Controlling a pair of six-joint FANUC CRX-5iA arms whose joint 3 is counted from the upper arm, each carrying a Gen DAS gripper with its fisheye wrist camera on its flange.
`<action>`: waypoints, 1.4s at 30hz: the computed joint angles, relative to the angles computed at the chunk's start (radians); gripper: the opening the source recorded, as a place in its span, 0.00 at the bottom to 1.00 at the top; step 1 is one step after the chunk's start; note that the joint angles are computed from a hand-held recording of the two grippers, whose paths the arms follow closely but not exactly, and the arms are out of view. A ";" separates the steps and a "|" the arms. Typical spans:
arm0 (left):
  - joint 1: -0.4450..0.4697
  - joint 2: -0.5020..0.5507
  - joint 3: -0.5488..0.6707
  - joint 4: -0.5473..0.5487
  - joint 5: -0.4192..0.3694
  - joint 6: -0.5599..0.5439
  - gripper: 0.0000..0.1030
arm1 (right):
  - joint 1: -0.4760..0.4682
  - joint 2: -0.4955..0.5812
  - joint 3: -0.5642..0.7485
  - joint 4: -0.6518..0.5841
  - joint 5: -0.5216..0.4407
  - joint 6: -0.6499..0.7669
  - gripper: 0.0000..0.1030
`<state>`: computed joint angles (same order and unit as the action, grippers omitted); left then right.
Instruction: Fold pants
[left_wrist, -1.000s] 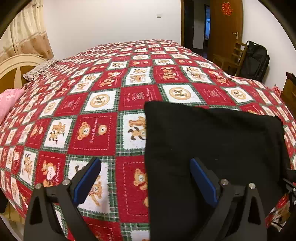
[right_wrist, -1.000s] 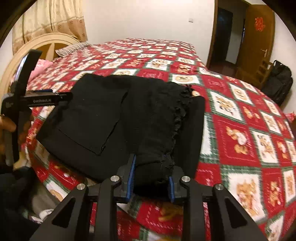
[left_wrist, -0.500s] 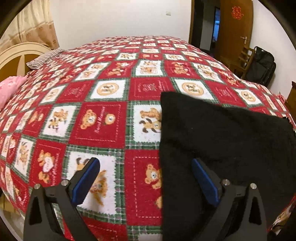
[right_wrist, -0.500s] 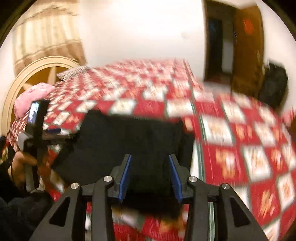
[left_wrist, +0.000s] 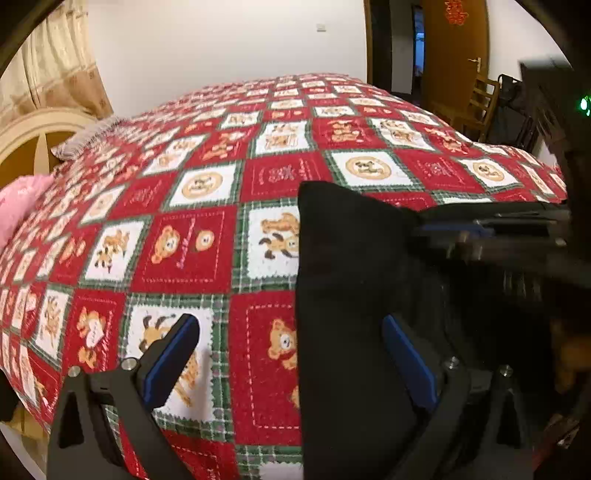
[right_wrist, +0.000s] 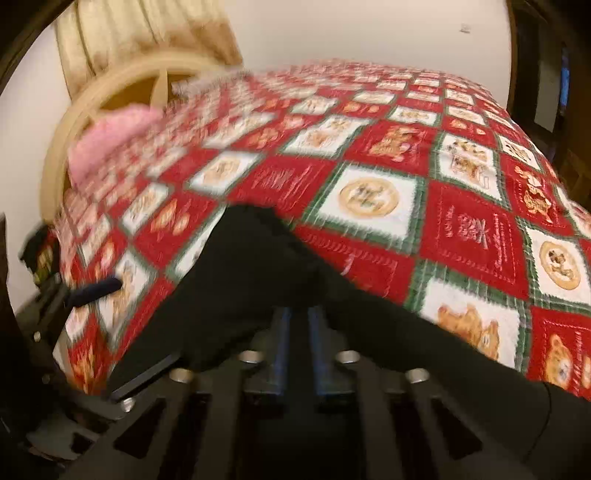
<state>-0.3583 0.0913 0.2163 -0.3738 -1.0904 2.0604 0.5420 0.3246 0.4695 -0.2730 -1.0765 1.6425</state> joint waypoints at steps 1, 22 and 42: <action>0.012 -0.007 -0.013 0.023 0.010 -0.005 0.99 | -0.036 0.012 0.027 -0.074 -0.026 0.004 0.00; 0.084 0.166 0.179 0.147 -0.027 -0.159 0.99 | -0.075 -0.356 -0.424 0.176 0.268 -0.291 0.04; 0.049 0.096 0.095 0.163 -0.028 -0.106 0.99 | 0.034 -0.498 -0.691 0.556 0.321 -0.577 0.69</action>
